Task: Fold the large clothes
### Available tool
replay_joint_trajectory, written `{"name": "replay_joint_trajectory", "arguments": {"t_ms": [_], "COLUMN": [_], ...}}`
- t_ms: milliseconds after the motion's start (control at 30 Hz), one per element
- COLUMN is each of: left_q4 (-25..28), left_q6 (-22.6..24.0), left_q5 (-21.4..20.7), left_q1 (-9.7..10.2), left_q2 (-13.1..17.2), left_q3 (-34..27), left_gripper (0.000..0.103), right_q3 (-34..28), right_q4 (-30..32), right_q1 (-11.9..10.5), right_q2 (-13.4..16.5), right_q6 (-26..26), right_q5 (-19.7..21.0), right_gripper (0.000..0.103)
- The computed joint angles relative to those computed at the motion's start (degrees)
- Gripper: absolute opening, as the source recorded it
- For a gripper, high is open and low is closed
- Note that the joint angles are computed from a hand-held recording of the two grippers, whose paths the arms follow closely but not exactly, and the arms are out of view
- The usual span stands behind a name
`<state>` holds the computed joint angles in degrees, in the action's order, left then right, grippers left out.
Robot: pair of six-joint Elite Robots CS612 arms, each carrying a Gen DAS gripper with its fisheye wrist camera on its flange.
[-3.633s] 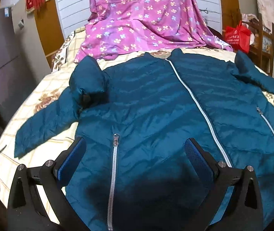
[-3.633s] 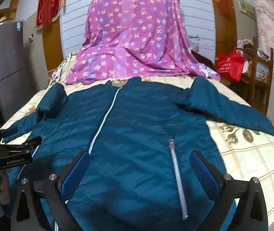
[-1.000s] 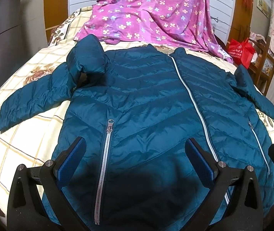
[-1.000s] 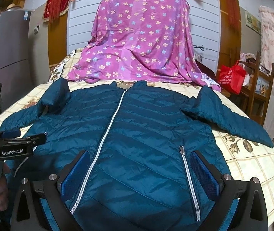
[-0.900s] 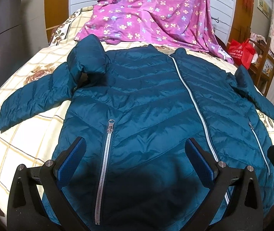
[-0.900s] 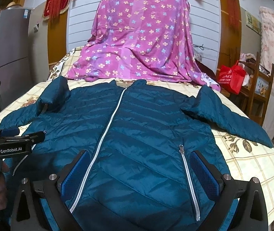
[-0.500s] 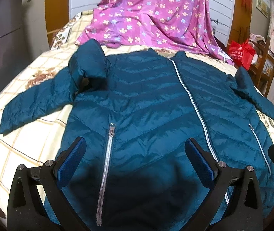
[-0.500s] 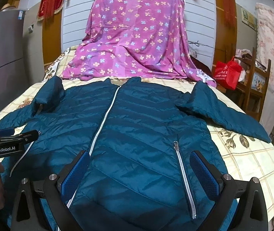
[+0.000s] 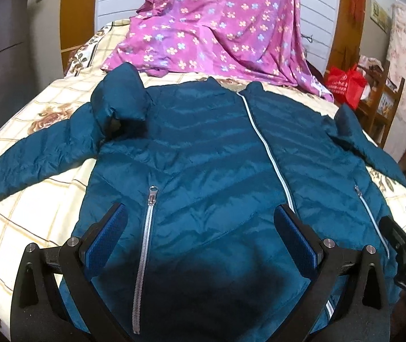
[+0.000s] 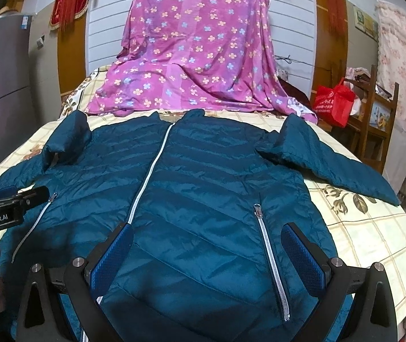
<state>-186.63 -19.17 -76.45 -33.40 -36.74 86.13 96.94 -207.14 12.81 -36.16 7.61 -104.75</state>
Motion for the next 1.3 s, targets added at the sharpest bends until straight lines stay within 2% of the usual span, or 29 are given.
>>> {"name": "replay_joint_trajectory", "arguments": {"t_ms": [600,1300], "left_q4": [4.5,2.8], "left_q6": [-0.6,-0.6], "left_q5": [1.4,1.1], "left_q1": [0.06,0.05], "left_q2": [0.2,0.2], "left_q3": [-0.7,-0.6], "left_gripper": [0.103,0.103], "right_q3": [-0.1,-0.1], "right_q4": [1.3,1.2], "right_q1": [-0.1,-0.3], "right_q2": [0.0,0.1], "right_q6": [0.8,1.3], "right_q5": [-0.2,0.1], "right_gripper": [0.103,0.103]}}
